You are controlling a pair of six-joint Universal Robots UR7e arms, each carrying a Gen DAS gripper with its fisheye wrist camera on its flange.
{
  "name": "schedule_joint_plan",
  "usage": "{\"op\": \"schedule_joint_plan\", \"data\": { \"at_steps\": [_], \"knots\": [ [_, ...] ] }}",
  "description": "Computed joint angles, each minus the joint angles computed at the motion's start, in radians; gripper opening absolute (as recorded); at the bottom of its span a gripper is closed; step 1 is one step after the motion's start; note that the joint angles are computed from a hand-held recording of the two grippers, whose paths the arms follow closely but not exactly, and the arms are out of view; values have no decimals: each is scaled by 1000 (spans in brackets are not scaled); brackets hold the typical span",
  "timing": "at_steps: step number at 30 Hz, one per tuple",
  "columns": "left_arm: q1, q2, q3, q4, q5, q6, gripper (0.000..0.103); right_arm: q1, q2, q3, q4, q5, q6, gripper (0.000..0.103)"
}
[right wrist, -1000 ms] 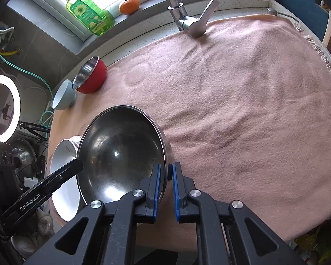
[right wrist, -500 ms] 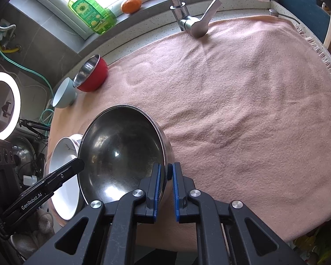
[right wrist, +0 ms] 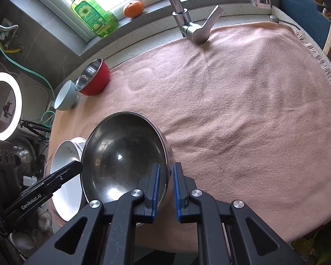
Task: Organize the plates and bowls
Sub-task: 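Lower the steel bowl onto the towel beside the plate stack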
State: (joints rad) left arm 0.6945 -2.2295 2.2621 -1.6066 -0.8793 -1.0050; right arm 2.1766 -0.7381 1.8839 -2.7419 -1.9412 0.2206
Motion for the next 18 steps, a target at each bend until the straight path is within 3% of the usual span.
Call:
{"op": "schedule_joint_plan", "data": {
  "at_steps": [18],
  "knots": [
    [-1,-51,-42,21,20,3,12,42,6,-51,3,-28,19,14]
  ]
}}
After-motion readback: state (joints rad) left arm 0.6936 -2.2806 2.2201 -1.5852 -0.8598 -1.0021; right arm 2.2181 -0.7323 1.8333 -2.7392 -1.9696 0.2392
